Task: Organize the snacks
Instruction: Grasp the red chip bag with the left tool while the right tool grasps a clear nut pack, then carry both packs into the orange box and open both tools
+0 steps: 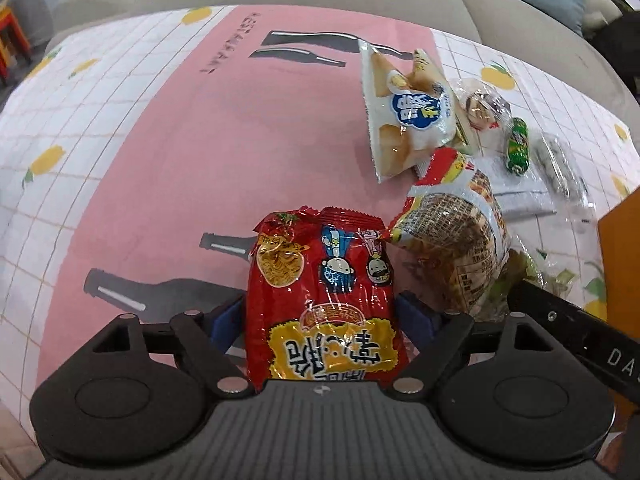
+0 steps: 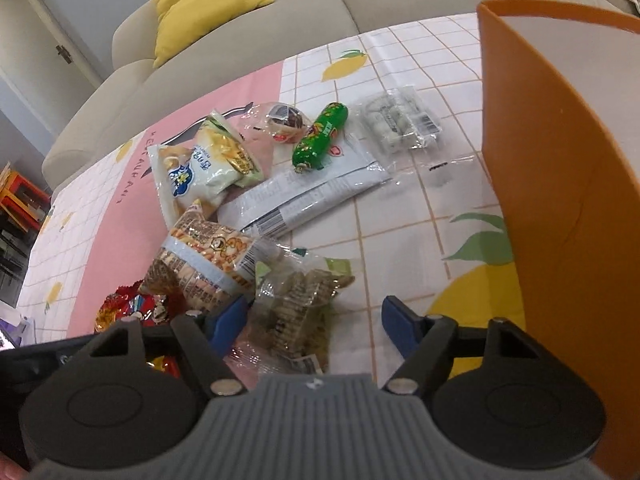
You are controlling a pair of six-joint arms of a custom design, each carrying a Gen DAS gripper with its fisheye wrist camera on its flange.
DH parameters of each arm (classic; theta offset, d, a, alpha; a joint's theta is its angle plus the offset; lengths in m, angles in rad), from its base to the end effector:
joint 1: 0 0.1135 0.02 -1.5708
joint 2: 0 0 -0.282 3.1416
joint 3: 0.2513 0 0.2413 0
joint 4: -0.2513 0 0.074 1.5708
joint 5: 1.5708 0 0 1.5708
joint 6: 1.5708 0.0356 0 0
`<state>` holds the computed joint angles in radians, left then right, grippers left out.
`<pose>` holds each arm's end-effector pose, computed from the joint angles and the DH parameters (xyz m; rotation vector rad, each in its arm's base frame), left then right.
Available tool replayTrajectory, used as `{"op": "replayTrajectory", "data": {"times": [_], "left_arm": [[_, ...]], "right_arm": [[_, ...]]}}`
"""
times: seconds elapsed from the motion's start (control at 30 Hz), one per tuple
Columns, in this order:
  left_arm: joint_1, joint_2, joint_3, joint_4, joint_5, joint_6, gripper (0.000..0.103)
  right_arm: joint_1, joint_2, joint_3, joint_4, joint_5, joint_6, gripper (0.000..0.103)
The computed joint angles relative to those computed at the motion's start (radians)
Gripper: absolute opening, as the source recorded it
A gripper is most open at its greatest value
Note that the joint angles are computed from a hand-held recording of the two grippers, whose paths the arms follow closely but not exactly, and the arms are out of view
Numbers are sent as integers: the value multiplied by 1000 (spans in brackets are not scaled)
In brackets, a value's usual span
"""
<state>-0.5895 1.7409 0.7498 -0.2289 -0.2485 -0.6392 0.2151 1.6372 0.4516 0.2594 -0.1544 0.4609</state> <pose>0.2403 -0.1502 0.1269 -0.1275 2.7117 -0.0003 0.2409 0.0582 0.1136 0.2466 2.5326 0.4673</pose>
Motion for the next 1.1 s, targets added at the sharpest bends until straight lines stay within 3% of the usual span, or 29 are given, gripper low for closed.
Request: {"op": "replayTrajectory", "data": {"times": [0.17,0.23,0.33,0.43,0.53,0.83,1.1], "left_arm": [[-36,29,5,24,-53,46,102],[-42,38,7,24,-50,58,102],[-38,33,-6,37,-32,62,101],[-33,18,-18,47,-16,78,92],[-31,2,-20,35,-2,84,84],[-7,-112,-93,32,64,39,82],[-19,-290,-112,-64,81,-11,82]], "right_arm": [[17,16,4,5,-14,-58,67],[11,21,4,12,-36,-75,51],[6,22,9,3,-41,-80,44],[2,13,11,-10,-47,-78,41],[4,1,18,-34,-46,-88,39],[-18,-69,41,-127,-50,-82,33],[-31,-239,17,-190,-44,-98,33]]}}
